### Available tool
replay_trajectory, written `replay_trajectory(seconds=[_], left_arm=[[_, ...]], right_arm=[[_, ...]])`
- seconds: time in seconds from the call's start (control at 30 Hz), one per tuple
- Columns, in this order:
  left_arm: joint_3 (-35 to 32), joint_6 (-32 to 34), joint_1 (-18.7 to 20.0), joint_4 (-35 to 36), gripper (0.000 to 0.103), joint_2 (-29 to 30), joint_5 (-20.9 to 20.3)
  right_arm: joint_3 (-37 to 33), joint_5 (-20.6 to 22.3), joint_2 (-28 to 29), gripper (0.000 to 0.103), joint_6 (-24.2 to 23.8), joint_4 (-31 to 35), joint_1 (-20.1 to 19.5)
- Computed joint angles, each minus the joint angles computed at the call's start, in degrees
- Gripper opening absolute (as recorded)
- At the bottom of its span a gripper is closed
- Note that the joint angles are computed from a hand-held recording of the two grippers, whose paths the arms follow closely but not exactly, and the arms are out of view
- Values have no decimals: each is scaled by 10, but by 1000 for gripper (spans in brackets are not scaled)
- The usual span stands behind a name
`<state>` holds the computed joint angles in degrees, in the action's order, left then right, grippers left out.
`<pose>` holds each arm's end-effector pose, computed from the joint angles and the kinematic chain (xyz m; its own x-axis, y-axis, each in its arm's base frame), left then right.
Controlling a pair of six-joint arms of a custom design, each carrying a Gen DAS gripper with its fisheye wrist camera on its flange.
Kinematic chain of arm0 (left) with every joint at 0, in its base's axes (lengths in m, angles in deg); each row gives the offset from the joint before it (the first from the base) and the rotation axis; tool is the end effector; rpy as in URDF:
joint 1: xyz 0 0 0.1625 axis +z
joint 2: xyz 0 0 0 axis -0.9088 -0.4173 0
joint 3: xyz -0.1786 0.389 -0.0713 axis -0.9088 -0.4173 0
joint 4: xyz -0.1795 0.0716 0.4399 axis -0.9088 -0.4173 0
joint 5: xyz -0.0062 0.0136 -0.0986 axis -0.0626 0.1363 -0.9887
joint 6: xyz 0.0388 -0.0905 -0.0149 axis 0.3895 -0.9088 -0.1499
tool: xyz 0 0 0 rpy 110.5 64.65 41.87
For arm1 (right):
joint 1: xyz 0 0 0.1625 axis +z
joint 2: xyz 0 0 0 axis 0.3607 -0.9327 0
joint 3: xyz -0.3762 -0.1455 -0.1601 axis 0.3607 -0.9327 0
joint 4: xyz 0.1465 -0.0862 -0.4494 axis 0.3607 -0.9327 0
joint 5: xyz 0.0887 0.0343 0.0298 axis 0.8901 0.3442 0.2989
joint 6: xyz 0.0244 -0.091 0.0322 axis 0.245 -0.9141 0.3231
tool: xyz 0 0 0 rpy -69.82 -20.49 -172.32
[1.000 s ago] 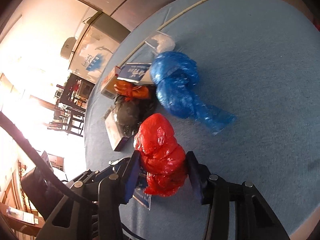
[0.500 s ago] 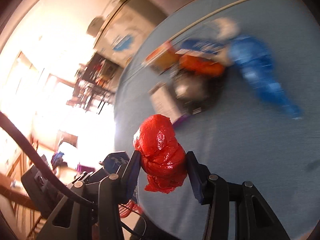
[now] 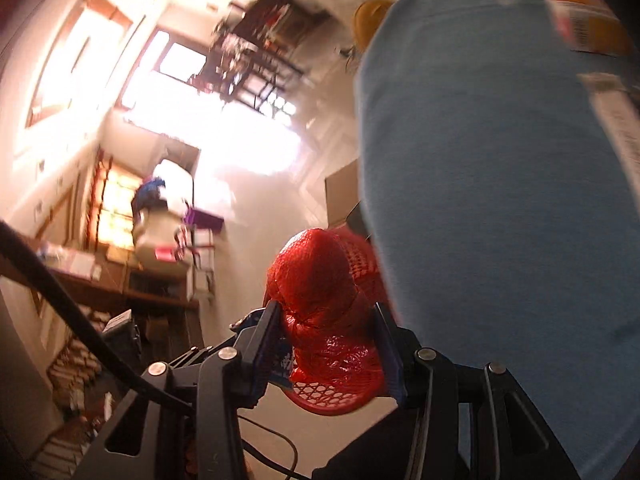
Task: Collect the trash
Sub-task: 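Carry carton and red bag to the red basket and open both tools, then move both open tools back over the table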
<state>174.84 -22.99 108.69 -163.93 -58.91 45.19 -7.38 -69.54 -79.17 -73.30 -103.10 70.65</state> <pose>-0.3403 -0.6040 0.0620 -0.6108 -0.5575 -0.5623 -0.1682 0.7853 -0.5959 0.1581 -0.7561 0.2841 -0.9048 -0.4209 -0.0642 -0.4257 0.8970 0.1189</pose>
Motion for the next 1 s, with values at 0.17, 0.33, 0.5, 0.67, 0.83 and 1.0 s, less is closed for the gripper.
replay_trajectory(seconds=[0.17,0.33,0.5,0.67,0.83,1.0], left_arm=[[31,-25,3,-18,54,-20,-19],[34,-25,11,-26,55,-20,-16],[19,1,11,-37,56,-10,-9],[-39,76,13,-60,56,35,14],[-117,191,14,-105,57,94,26],[-216,300,16,-129,60,166,34]], right_arm=[[15,-62,29,63,-11,-18,26],[35,-75,30,66,-20,-39,36],[41,-75,12,66,-13,-58,33],[56,-85,-20,66,-23,-97,25],[56,-94,-50,66,-32,-148,0],[45,-94,-84,66,-22,-187,-34]])
